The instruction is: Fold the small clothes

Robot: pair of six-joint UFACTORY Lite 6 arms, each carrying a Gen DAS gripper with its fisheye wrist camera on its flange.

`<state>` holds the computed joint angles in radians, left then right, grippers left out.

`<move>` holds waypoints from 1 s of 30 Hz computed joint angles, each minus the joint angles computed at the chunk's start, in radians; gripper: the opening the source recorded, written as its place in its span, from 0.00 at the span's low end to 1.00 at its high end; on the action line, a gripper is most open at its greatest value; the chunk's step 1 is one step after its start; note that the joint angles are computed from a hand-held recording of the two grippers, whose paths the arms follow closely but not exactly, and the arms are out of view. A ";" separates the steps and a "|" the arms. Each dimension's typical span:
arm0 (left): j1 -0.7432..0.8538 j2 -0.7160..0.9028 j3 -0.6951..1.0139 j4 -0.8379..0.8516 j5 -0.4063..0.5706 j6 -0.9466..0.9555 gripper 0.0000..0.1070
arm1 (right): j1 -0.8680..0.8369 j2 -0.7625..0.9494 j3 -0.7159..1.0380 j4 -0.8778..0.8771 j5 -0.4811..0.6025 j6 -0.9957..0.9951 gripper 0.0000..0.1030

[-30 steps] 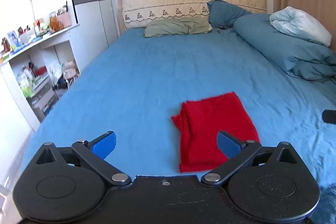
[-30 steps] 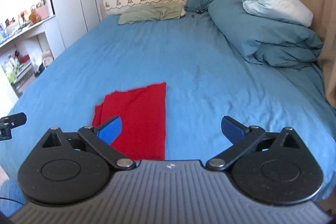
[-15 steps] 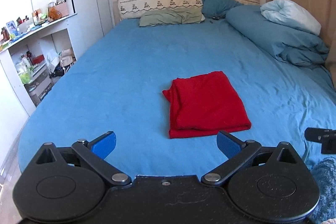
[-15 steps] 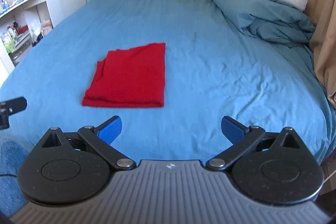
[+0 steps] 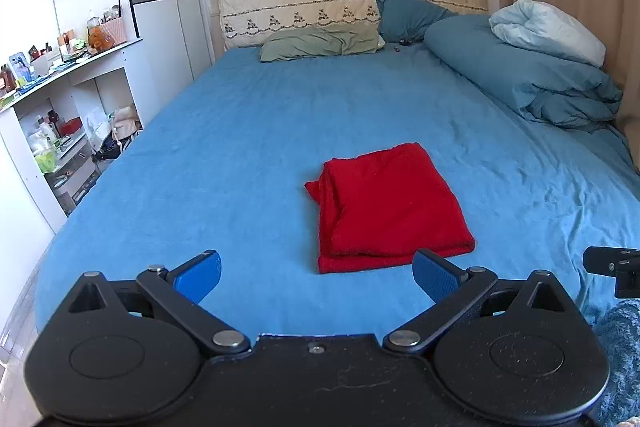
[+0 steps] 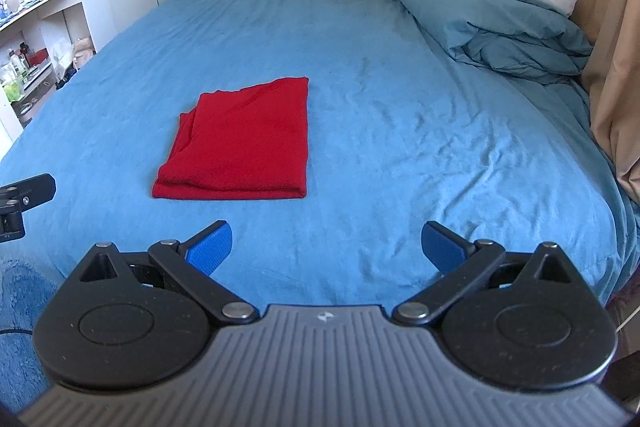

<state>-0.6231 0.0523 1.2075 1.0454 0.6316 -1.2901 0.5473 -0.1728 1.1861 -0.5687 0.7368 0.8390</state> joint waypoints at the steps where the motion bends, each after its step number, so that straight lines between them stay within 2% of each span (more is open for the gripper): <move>1: 0.001 -0.004 -0.004 0.003 0.000 -0.001 0.96 | -0.001 0.002 0.001 0.001 -0.002 -0.003 1.00; 30: -0.012 -0.010 0.002 0.031 0.030 -0.036 0.96 | 0.012 0.029 0.011 0.005 -0.005 0.016 1.00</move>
<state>-0.6350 0.0424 1.2097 1.0761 0.6617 -1.3256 0.5595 -0.1437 1.1969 -0.5633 0.7317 0.8547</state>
